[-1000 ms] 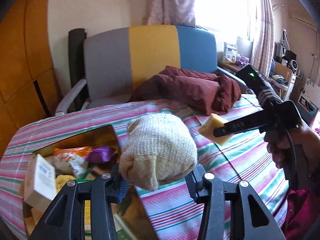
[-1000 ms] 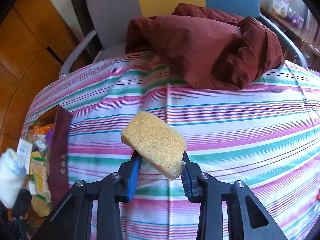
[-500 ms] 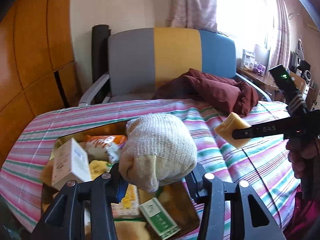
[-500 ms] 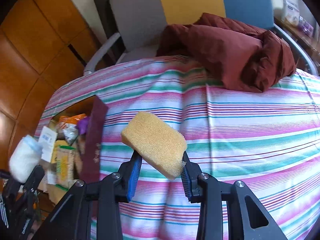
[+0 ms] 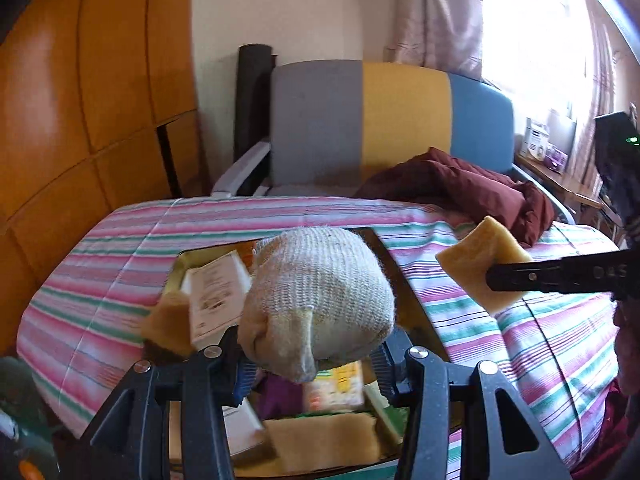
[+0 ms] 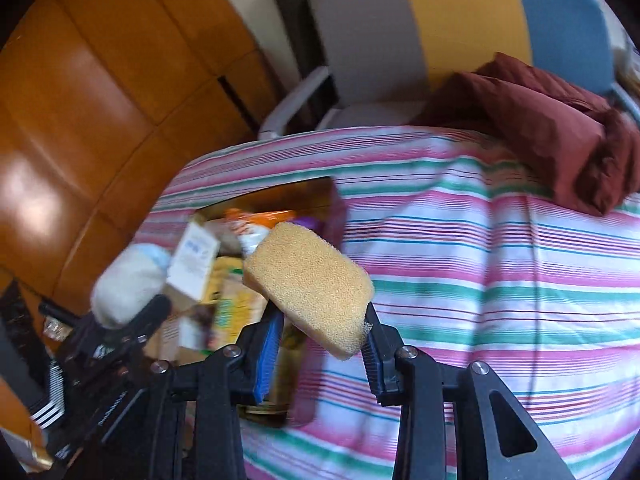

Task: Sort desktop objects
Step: 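Carry the sock bundle and sponge into the gold tray and open both tools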

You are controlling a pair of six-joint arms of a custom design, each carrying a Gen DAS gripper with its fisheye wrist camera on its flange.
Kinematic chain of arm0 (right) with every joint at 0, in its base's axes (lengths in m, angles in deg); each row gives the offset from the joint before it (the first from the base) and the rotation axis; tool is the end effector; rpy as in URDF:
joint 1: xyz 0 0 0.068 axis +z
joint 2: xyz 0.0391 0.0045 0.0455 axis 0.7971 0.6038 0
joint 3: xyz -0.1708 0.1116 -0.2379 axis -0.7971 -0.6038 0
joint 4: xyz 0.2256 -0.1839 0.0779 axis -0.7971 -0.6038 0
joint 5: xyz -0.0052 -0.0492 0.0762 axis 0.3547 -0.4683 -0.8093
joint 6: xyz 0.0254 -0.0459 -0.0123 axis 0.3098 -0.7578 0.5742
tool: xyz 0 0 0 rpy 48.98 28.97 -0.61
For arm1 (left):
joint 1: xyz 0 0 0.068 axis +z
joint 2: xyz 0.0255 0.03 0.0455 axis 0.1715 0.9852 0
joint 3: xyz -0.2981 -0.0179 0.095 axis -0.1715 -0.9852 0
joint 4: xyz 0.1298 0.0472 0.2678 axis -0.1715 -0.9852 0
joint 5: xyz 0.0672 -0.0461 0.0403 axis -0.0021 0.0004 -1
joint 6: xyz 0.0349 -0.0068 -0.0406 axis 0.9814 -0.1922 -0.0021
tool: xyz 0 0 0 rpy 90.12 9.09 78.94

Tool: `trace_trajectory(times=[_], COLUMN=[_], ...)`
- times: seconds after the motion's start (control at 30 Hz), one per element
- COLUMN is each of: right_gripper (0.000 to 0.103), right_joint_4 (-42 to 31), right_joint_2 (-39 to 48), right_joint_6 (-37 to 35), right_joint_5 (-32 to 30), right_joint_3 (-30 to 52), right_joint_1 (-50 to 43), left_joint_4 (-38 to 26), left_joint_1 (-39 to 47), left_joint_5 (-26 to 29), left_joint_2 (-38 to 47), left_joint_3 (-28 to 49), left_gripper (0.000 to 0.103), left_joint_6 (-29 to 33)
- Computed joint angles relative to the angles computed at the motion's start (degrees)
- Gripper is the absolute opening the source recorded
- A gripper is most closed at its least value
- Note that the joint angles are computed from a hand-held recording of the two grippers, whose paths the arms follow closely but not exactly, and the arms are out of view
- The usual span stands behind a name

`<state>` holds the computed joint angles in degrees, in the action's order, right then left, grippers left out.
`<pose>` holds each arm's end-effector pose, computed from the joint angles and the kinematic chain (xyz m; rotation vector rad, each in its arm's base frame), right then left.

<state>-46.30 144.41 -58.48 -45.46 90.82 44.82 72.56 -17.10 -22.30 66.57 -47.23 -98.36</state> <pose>0.3136 -0.0245 0.1443 -0.2936 2.5115 0.6323 0.2454 -0.1104 0.1293 -0.0018 2.2351 0.0035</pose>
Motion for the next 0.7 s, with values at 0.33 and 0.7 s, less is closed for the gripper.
trace_trajectory(times=[0.33,0.7], right_gripper=[0.037,0.038], right_joint_4=[0.9,3.3], right_joint_2=[-1.9,7.0], right_joint_6=[3.1,8.9], right_joint_5=[0.2,2.5], right_joint_3=[-1.6,4.9], right_joint_1=[8.7,15.1], left_joint_4=[1.9,4.4], left_joint_1=[7.1,13.4], left_joint_5=[4.0,9.6], left_joint_2=[-1.0,10.0], left_joint_3=[-4.1,-0.1], left_gripper=[0.048,0.045], left_joint_6=[0.1,0.7])
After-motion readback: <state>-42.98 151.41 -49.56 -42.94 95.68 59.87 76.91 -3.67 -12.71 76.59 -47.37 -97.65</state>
